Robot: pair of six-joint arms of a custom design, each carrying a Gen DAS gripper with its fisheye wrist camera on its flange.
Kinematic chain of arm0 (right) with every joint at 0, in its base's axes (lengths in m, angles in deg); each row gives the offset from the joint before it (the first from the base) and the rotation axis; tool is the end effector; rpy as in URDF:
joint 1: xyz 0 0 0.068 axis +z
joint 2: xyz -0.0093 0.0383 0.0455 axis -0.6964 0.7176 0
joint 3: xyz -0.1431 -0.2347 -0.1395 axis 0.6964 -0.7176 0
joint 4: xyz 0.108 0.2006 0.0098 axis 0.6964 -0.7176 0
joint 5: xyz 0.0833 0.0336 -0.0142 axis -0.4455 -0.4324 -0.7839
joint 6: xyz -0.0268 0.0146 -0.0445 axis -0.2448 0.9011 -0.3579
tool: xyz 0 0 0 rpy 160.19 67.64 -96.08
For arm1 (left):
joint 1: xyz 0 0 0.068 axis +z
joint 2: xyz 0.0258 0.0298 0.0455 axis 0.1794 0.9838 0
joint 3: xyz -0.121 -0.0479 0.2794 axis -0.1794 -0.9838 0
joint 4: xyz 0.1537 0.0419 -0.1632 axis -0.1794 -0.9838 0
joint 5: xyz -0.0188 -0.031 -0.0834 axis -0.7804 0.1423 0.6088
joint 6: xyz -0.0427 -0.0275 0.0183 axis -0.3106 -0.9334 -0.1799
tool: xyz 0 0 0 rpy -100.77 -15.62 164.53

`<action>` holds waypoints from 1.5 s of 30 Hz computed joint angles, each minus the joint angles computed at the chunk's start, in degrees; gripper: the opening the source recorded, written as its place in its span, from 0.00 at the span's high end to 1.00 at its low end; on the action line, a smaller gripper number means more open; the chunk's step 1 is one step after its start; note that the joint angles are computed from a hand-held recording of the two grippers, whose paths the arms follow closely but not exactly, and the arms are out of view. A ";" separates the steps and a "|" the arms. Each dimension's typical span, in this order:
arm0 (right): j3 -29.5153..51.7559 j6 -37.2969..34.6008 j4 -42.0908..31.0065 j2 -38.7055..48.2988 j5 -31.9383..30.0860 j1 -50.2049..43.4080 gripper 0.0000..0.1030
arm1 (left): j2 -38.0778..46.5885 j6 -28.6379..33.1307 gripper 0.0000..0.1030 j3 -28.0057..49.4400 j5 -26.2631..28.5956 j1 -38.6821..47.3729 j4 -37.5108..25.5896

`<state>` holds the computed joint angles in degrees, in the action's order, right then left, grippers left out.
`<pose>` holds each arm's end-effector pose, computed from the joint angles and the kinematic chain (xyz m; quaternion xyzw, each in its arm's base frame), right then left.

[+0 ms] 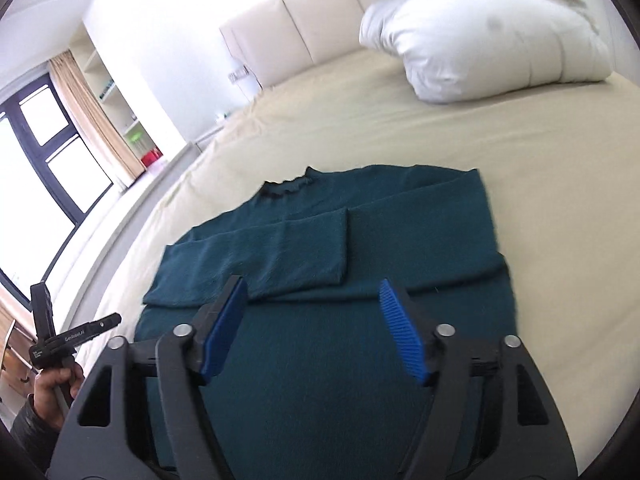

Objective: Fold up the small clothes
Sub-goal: 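Open both tools and move them to the sweater hem, then grasp the sweater hem with both tools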

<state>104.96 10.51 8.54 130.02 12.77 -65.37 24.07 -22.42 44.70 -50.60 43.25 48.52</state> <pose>0.3284 -0.1019 0.2417 -0.0555 0.8949 0.2392 0.3727 0.2442 0.1393 0.2213 -0.2065 0.9160 -0.1348 0.3166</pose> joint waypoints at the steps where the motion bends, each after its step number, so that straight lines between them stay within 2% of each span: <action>1: -0.39 -3.02 -3.58 -1.10 -1.56 -2.21 0.31 | -1.76 1.62 0.44 -1.82 1.22 1.24 -1.65; 6: -2.95 -20.08 -21.96 -3.42 -6.28 -14.28 0.31 | -8.30 12.12 0.44 -10.14 9.59 8.55 -13.43; 10: -2.85 -32.36 -32.23 -1.19 -5.27 -23.91 0.31 | -9.35 18.56 0.44 -13.55 13.85 13.96 -20.60; 15: 2.52 -40.85 -44.33 6.11 -3.53 -33.62 0.31 | -8.09 24.38 0.44 -12.74 16.56 18.16 -28.78; 19: 6.91 -46.17 -51.66 11.14 -2.32 -38.73 0.31 | -6.09 28.35 0.45 -11.95 16.45 18.89 -33.32; 23: 10.42 -48.32 -55.87 13.89 0.67 -40.77 0.31 | -2.73 31.32 0.48 -10.97 17.38 20.56 -37.05; 27: 13.93 -47.61 -58.55 16.31 1.96 -42.26 0.31 | -0.28 32.60 0.61 -10.38 16.93 22.29 -39.27; 31: 16.86 -47.26 -61.75 18.86 2.25 -43.65 0.31 | 2.19 34.40 0.65 -9.97 17.65 24.74 -41.37; 41: 19.92 -46.62 -65.01 21.36 4.22 -45.56 0.31 | 0.74 33.36 0.75 -10.84 17.65 23.76 -41.04; 45: 20.20 -45.54 -65.63 21.64 5.43 -45.74 0.31 | 0.29 32.60 0.86 -11.19 17.00 22.73 -40.17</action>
<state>125.16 -35.03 -57.10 151.66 18.20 -111.12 24.35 10.18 33.50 -33.60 65.98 8.35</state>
